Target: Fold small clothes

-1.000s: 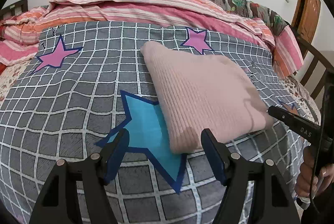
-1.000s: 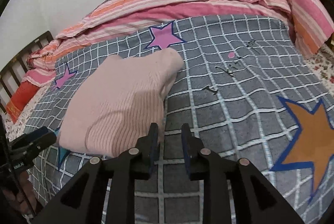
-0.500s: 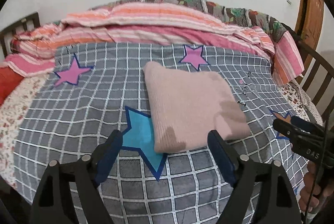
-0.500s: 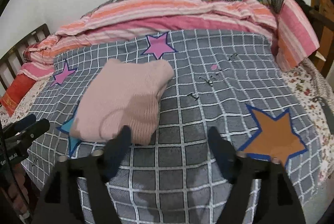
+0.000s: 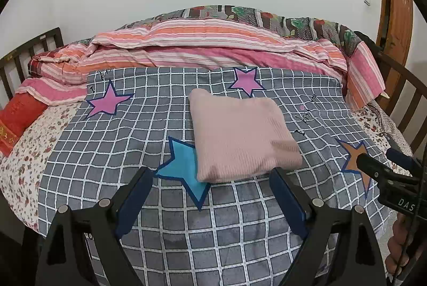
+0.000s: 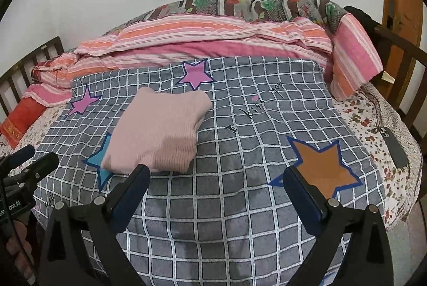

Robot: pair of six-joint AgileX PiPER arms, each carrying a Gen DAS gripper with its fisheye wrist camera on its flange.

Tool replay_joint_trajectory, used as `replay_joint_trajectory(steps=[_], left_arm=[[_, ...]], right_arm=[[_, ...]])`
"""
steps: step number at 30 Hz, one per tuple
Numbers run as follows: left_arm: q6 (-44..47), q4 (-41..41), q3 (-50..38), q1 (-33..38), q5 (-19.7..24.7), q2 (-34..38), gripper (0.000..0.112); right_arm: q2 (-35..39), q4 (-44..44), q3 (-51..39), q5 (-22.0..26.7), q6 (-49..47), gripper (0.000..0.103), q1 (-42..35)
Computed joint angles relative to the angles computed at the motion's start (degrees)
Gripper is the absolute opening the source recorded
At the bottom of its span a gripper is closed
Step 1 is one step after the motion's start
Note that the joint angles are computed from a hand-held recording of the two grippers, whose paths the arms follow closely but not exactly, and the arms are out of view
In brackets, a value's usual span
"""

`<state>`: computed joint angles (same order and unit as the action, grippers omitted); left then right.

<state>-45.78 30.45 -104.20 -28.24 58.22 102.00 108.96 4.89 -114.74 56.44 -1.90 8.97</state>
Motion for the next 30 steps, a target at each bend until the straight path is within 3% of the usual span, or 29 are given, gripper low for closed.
replay_joint_trajectory(steps=[30], left_arm=[[-2.0,2.3,0.5,-1.3,1.2,-1.0,0.089]], right_arm=[[-1.7,-0.5,1.1,-0.1,0.0,0.098,-0.3]])
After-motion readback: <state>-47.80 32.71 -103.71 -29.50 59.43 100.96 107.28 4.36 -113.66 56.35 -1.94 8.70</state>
